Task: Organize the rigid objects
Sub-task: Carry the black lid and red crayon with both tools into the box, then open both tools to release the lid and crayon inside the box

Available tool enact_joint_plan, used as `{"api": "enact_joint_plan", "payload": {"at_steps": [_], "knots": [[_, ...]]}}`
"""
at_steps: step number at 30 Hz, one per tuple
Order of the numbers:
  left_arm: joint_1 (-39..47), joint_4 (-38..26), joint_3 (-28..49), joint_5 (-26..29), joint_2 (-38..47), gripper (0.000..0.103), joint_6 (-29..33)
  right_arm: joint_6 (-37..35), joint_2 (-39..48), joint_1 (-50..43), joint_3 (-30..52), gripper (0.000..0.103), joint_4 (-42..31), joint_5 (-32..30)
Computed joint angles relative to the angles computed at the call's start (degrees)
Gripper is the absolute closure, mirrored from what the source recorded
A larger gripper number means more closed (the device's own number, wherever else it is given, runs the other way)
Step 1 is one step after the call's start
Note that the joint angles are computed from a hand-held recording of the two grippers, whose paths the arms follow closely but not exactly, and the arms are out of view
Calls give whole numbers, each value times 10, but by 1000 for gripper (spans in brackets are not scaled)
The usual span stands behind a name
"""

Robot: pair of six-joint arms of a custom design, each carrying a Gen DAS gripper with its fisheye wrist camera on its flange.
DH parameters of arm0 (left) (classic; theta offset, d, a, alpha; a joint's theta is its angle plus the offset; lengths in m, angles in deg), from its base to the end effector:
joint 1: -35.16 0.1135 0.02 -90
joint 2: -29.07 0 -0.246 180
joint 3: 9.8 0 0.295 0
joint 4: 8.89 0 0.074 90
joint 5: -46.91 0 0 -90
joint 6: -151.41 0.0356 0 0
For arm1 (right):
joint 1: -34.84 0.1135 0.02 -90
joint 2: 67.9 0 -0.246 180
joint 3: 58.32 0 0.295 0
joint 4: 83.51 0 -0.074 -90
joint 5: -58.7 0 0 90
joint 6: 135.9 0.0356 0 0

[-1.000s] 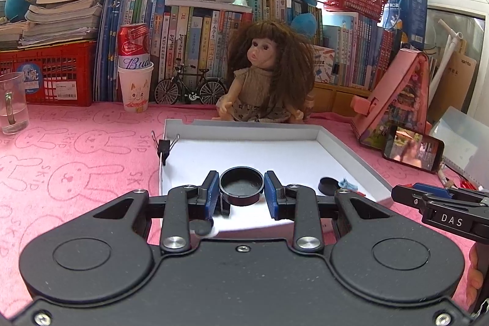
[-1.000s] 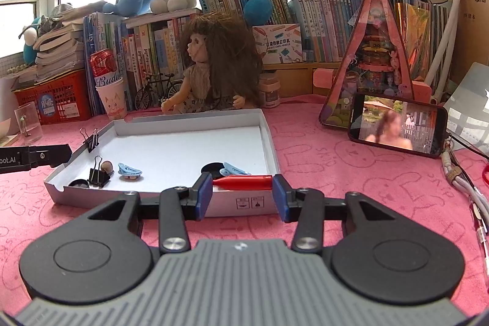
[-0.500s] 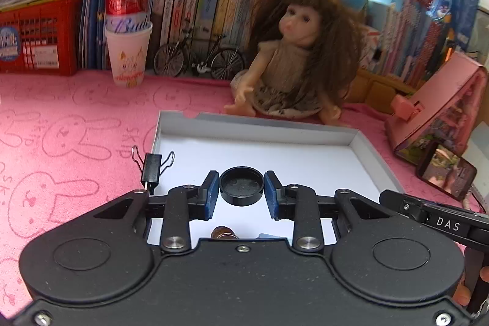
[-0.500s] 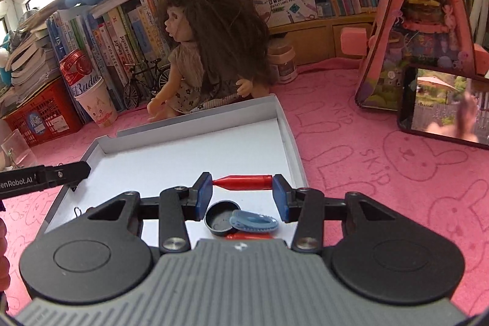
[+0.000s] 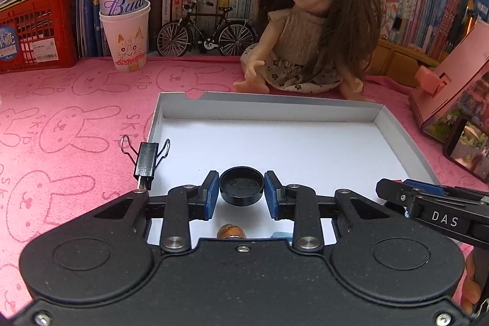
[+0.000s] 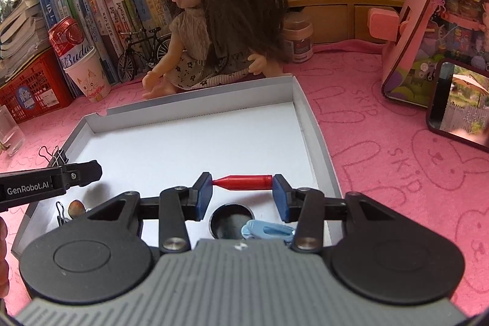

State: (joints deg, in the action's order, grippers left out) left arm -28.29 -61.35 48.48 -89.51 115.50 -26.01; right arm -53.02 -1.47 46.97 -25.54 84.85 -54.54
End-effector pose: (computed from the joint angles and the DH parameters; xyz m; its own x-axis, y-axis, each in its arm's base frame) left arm 0.1486 -0.2397 0.1226 -0.5831 -0.3737 -0.7213 -0.4152 0.9003 -0.1308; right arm 0.2339 0.0646 0.0997 -0.6319 -0.2523 -0.7329 -0.5470 0.8150 0.1911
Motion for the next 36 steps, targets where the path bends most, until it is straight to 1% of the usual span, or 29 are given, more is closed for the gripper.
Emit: {"api": "enact_joint_plan", "payload": {"at_steps": [7,9,10,12,13,14,16,17,21,23,25,29,36], "knots": [[2,-2,6,11,18,73,-2,-14,-5,20,-5,54,2,33],[2,1,5,13,22,73,-1,-17,-7,23,-7,54,1,34],[1,0,5,12,24,73,-2,-17,-9,24,-9,50,2,34],[-2,-6,8,10,26,73,-6,-18,-19,23,-15,49,3,28],[-5,-11,10,8,26,72,-11,-19,-25,20,-17,44,2,22],[-8,-13,10,6,24,68,-12,-20,-32,18,-20,41,0,17],[-16,-19,11,-3,22,60,-17,-23,-52,13,-28,38,-7,11],[-22,-28,14,-9,22,58,-25,-27,-66,11,-33,37,-11,10],[-47,-50,17,-24,12,52,-52,-40,-123,-6,-54,28,-31,-8],[-61,-61,18,-31,5,47,-67,-48,-156,-17,-65,25,-48,-19],[-81,-81,24,-43,3,45,-85,-60,-193,-32,-77,21,-67,-34],[-125,-138,43,-70,9,39,-136,-85,-267,-74,-97,18,-120,-80],[-207,-232,86,-96,39,35,-242,-146,-398,-159,-126,16,-235,-165]]}}
